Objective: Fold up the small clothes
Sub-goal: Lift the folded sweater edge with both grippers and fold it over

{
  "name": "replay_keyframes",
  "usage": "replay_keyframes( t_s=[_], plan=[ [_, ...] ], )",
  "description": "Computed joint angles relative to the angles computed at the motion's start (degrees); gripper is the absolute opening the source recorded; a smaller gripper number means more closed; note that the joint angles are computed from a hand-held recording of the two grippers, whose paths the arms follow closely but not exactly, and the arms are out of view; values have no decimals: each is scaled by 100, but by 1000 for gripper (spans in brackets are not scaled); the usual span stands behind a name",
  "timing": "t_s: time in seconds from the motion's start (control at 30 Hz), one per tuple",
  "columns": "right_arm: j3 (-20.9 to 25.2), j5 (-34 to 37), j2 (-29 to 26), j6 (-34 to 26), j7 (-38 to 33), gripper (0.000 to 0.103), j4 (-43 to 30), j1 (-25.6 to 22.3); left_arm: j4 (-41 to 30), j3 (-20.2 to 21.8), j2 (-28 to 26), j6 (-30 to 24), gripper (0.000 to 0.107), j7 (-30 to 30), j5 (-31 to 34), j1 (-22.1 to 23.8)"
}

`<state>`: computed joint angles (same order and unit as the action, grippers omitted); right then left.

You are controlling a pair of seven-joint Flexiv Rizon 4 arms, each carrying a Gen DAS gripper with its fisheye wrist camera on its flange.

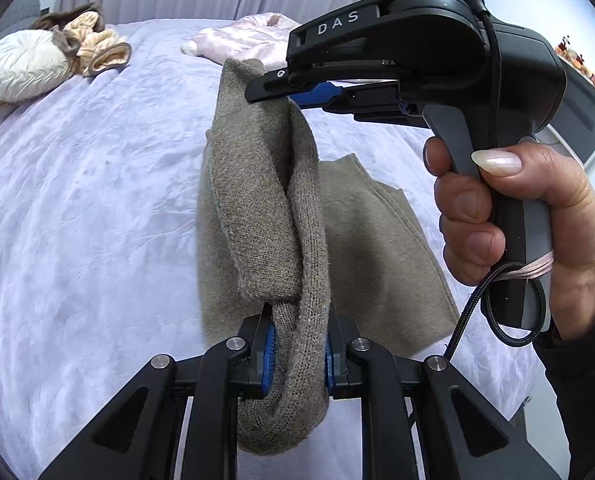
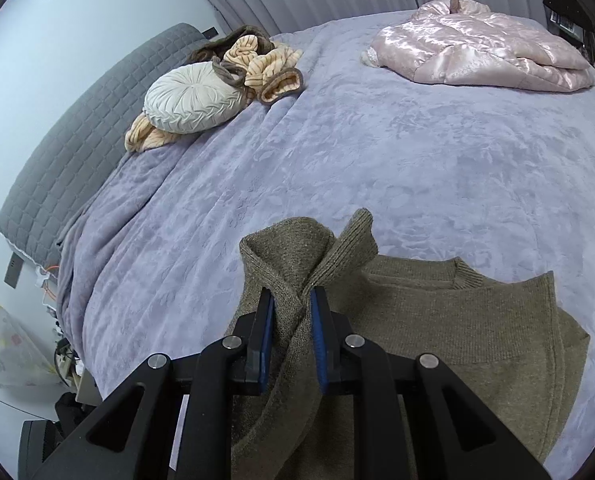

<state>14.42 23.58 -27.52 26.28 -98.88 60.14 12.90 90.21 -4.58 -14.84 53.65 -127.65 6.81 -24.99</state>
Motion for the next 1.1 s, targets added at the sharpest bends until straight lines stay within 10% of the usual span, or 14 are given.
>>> replay_keyframes(
  t_s=[1.1],
  plan=[
    [84,2071,-368,-830,-1596,19,-335,-1977,-4940,578,-2822,-3824,20,340,997,-1347]
  ],
)
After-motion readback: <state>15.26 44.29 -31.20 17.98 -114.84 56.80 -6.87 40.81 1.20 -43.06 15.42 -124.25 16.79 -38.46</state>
